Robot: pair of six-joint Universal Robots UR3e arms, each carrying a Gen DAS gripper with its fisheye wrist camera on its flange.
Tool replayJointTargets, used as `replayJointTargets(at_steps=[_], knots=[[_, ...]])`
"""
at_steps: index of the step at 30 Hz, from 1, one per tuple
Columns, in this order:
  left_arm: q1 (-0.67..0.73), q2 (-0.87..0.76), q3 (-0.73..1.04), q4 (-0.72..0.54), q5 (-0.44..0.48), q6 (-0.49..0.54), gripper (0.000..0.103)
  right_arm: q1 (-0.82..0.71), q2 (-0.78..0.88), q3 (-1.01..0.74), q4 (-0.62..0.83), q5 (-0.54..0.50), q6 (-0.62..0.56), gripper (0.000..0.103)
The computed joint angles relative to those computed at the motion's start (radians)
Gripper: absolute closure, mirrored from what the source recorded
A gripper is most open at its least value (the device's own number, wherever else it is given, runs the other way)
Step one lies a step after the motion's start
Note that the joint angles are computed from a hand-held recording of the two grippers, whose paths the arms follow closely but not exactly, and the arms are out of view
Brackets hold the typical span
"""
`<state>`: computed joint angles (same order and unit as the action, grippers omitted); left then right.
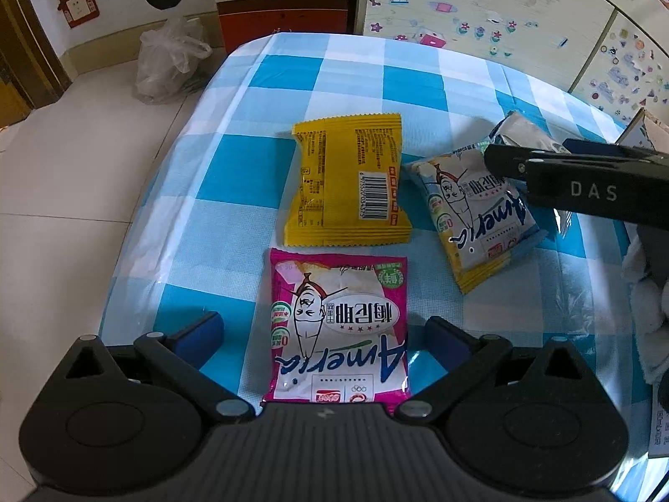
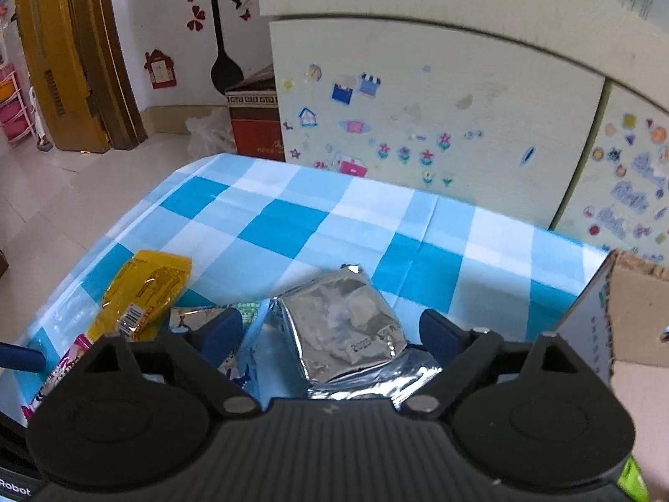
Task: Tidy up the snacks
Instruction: 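Grasp the pink Amerio packet with the left tool while the right tool grasps the silver foil packet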
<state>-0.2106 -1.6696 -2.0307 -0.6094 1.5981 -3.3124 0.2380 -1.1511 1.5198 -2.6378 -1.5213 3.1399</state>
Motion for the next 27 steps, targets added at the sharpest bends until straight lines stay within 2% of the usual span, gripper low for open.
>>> replayJointTargets(at_steps=[6, 11, 20, 27], knots=[[0.0, 0.0, -0.002, 0.003, 0.002, 0.0, 0.0, -0.034, -0.005, 0.013, 0.03, 0.054, 0.067, 0.014], [-0.001, 0.001, -0.008, 0.012, 0.003, -0.002, 0.0, -0.05, -0.018, 0.011, 0.053, 0.074, 0.113, 0.022], [-0.001, 0.004, -0.015, 0.02, 0.003, 0.001, 0.0, -0.087, -0.049, 0.037, 0.042, 0.082, 0.215, 0.02], [-0.003, 0.003, -0.016, 0.024, 0.005, 0.0, 0.0, -0.069, -0.042, 0.02, 0.088, 0.061, 0.137, 0.02]])
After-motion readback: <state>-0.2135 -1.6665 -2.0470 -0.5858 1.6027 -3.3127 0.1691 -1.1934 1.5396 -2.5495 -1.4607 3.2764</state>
